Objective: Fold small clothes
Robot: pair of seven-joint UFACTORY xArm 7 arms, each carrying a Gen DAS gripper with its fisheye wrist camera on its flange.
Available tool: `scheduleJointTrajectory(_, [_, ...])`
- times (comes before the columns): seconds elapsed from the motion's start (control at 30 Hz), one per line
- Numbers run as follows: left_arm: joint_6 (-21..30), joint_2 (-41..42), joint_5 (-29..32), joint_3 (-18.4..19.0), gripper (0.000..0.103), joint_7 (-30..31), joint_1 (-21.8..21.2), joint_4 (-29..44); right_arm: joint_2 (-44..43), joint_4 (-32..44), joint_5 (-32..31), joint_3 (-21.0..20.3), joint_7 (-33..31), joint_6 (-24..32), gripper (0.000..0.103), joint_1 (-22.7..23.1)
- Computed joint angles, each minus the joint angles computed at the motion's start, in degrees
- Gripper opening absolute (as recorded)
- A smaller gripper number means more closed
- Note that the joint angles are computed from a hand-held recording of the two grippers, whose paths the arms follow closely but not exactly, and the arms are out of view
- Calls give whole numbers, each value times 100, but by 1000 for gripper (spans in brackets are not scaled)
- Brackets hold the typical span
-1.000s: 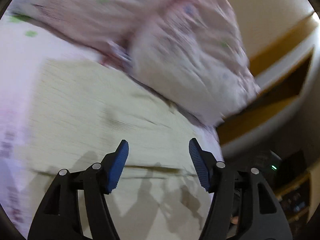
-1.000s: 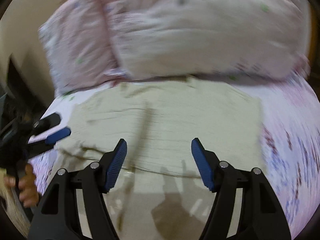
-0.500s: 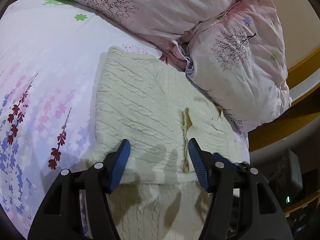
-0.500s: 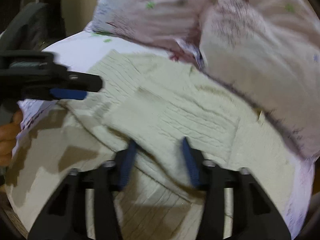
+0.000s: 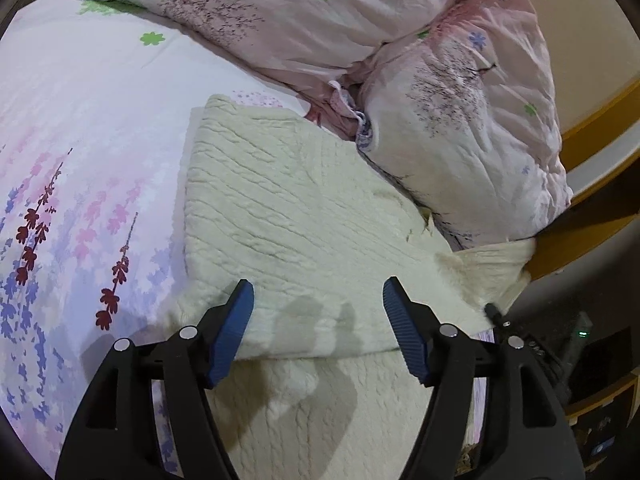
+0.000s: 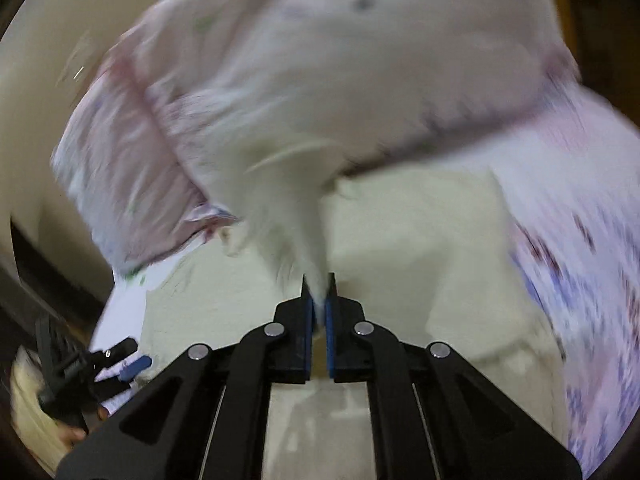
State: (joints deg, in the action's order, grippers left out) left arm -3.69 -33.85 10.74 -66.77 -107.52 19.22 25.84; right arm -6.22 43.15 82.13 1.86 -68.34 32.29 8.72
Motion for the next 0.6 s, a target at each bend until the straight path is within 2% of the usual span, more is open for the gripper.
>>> scheduleJointTrajectory(0.07, [67, 21, 32, 26, 72, 46, -39, 45, 300, 171, -382, -84, 404, 260, 18, -112])
scheduleJointTrajectory(0.17, [159, 36, 71, 69, 72, 65, -104, 82, 624, 387, -475, -136, 794, 603, 35, -306])
scheduleJointTrajectory(0.3, [178, 24, 100, 139, 72, 40, -190, 60, 875, 589, -442, -57, 1053, 582, 37, -477])
scheduleJointTrajectory(0.33, [200, 32, 117, 160, 72, 53, -208, 65, 947, 648, -474, -61, 1169, 672, 37, -538])
scheduleJointTrajectory(0.43, [308, 82, 174, 224, 72, 90, -270, 109, 1037, 720, -564, 32, 1088, 418, 6, -579])
scheduleJointTrajectory(0.47, [329, 91, 199, 246, 72, 99, -292, 120, 999, 692, -468, -31, 904, 261, 5, -447])
scheduleJointTrajectory(0.5, [337, 88, 223, 257, 73, 102, -304, 127, 833, 576, -131, 119, 505, 84, 5, -556])
scheduleJointTrajectory(0.6, [341, 102, 288, 271, 74, 122, -320, 152, 476, 375, 542, 89, -268, -220, 5, -503])
